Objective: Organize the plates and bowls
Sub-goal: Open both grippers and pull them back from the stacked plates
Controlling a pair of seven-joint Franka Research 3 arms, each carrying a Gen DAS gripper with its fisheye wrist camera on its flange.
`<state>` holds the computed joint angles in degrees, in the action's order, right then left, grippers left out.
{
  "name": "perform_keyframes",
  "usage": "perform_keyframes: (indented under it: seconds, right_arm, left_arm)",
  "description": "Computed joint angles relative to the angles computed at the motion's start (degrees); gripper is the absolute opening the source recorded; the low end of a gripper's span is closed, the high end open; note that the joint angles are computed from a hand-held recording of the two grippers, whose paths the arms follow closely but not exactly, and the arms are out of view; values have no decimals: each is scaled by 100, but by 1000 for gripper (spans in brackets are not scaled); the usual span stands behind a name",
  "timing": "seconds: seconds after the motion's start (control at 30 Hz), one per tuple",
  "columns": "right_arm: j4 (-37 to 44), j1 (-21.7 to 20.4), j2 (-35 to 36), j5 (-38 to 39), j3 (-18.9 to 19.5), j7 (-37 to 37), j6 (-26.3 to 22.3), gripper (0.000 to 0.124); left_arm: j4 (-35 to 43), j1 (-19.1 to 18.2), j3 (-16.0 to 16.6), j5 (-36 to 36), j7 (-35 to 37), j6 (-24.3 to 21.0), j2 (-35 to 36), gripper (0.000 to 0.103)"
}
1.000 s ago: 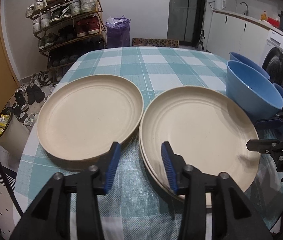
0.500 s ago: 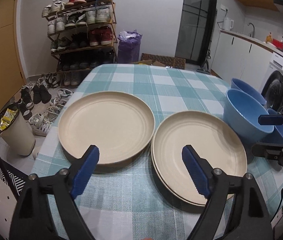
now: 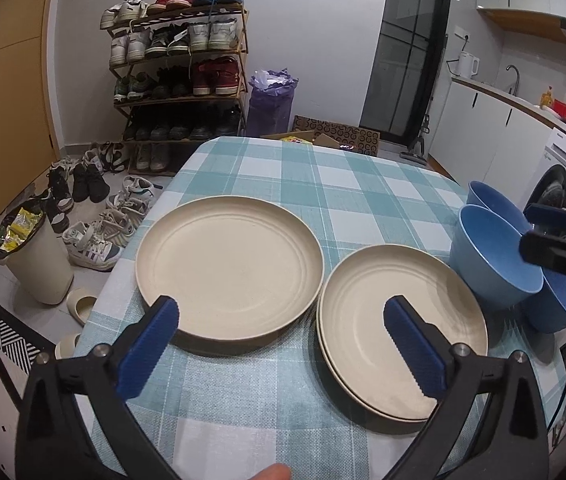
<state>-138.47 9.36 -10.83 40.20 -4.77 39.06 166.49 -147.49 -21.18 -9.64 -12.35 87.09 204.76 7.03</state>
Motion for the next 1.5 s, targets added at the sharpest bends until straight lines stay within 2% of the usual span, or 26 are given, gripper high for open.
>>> perform_keyframes:
  seconds: [0.1,0.2,0.27,0.47,0.8,0.87,1.17,1.37,1.5]
  right_arm:
    - [78,278,-61,723,-171,-655,49,102]
    - [131,307,-75,915,-124,-855,50,102]
    - [160,300,-61,937,-85,-891,49,102]
    - [351,313,62,1254,-52,-998,40,102]
    - [741,187,307,1429,92,-838,-79,102]
    - [809,167,380,1361,154,-735,-32,102]
    - [1080,97,707,950,333,-317,-73,102]
    - [1249,1,1040,185,444,433,-159,102]
    - [1378,-40,1269,-357,501,916,-247,102]
  left_arm:
    - [33,-46,23,-146,79,-35,-18,103]
    - [38,-2,-2,-102,-5,-63,-52,103]
    - [53,81,-27,61,-162,-113,-63,103]
    - [80,21,34,-218,10,-72,-111,103]
    - [107,342,-13,105,-460,30,-172,103]
    - [125,405,-14,192,-571,42,-161,103]
    - [328,94,186,-657,38,10,102,103]
    - [436,209,274,-527,-390,-137,271,103]
    - [528,129,427,-498,-512,-292,383,103]
